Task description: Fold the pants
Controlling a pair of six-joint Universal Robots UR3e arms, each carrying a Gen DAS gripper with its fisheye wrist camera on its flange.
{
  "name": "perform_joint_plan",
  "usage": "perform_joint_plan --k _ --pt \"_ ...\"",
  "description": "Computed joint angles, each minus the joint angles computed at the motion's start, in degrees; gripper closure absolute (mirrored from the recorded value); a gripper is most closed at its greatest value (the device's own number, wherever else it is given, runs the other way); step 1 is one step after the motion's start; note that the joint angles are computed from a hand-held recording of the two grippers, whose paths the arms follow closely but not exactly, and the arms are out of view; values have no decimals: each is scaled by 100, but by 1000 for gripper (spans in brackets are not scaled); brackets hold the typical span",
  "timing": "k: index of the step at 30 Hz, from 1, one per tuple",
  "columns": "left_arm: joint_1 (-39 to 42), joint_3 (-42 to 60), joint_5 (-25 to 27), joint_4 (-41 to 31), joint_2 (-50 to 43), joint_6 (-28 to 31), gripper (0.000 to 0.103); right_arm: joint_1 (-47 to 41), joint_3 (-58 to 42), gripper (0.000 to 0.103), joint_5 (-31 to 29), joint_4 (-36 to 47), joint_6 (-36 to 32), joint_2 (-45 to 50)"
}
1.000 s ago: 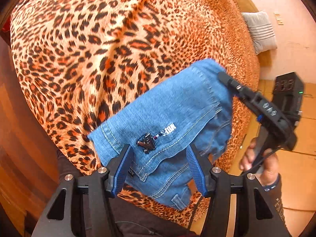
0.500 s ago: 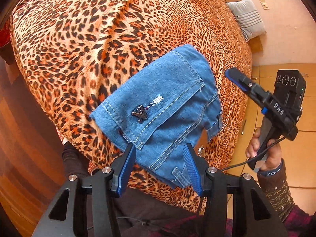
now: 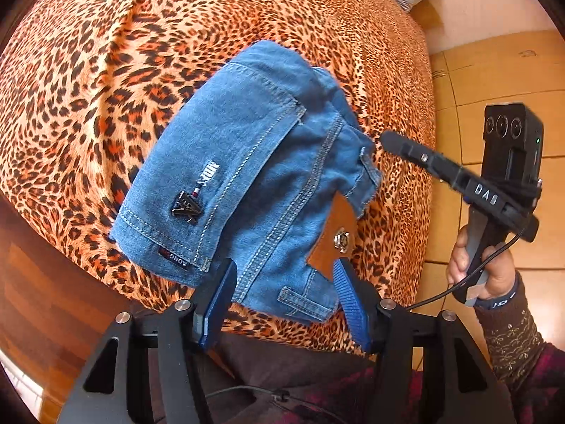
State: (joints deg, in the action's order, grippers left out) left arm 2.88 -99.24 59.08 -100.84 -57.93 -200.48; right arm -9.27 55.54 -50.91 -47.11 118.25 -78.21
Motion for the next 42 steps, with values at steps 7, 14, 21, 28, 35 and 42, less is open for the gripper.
perform_joint_plan --k 7,14,21,28,35,42 --pt "-2082 1529 831 287 -3045 355 52 -428 2989 83 -503 -1951 991 -1068" --pt "-1727 3320 1064 -848 -3224 1506 49 -1976 2866 48 66 -576 605 -1919" --pt "365 4022 585 -2128 -3378 2666 35 -2817 4295 47 -55 -286 1213 -3104" --pt "973 3861 550 -2694 -4093 4017 36 -2292 5770 46 118 -1424 3539 -4555" --pt "736 4125 502 -3513 -4779 4931 30 -1493 5961 42 177 -2443 5348 -5321" --pt "281 3964 728 -2880 -4488 4525 41 -367 6252 46 -340 -4321 6828 -4704"
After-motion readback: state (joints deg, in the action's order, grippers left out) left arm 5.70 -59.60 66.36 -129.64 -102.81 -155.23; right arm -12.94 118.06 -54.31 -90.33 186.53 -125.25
